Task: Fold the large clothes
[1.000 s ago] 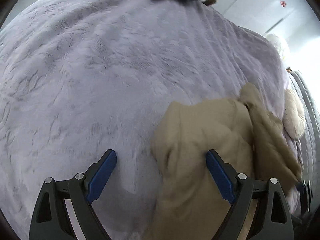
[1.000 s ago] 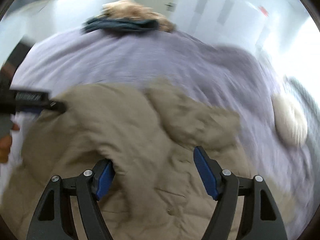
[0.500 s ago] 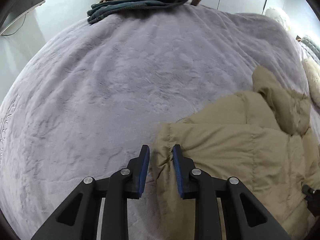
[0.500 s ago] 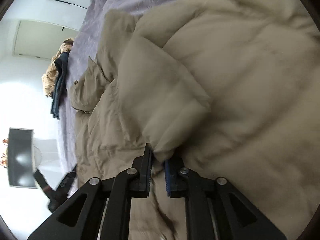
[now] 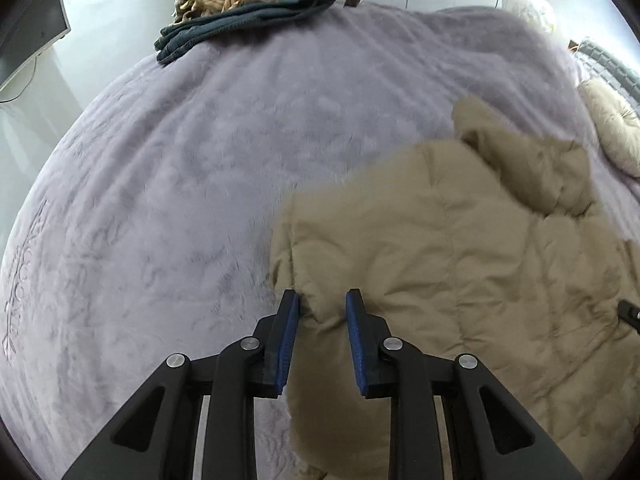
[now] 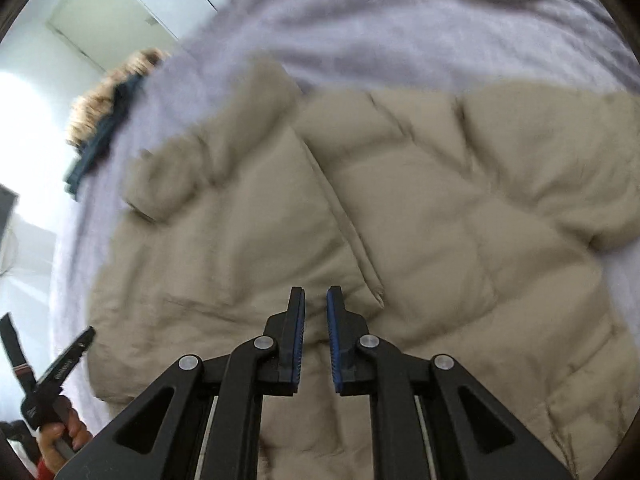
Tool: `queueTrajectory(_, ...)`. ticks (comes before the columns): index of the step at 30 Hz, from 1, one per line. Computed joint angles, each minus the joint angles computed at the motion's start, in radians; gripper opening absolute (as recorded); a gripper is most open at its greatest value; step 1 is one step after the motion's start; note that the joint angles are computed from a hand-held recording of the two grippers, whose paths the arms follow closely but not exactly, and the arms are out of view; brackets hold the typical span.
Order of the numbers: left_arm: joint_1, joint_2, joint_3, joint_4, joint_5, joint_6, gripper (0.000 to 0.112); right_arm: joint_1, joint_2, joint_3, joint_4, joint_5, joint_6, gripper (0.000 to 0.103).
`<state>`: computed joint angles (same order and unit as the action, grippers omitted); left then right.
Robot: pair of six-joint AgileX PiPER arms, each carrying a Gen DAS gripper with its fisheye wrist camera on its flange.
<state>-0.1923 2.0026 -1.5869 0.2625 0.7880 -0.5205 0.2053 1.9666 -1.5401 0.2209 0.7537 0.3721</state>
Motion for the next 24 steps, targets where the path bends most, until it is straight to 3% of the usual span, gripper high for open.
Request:
queueTrajectory(3,-0.006,0.020,0.009,0.022,-0.002,-0.015,0.026,-0.042,-0.009,0.090,0.116,-0.031,-0.060,0.012)
queueTrajectory(6,-0.016,0.027,-0.024,0.041,0.048,-0.023,0.026,-0.071,-0.048,0.148,0.189,-0.035,-0.134,0.012)
queueTrajectory(17,-0.135,-0.099,-0.027,-0.075,0.181,-0.033,0.026,-0.227,-0.279,0.368,0.413,0.079,-0.365,0.014)
queueTrajectory(20,-0.184,-0.127,-0.019,-0.170,0.190,-0.015,0.026,-0.280,-0.331,0.431,0.434,0.107,-0.387,0.022)
queueTrajectory(22,-0.226,-0.129,-0.034,-0.205,0.201,-0.017,0.027,-0.328,-0.366,0.472,0.438,0.126,-0.403,0.039)
queueTrajectory(24,-0.275,-0.116,-0.062,-0.216,0.219,-0.028,0.027,-0.367,-0.390,0.502,0.443,0.136,-0.423,0.041)
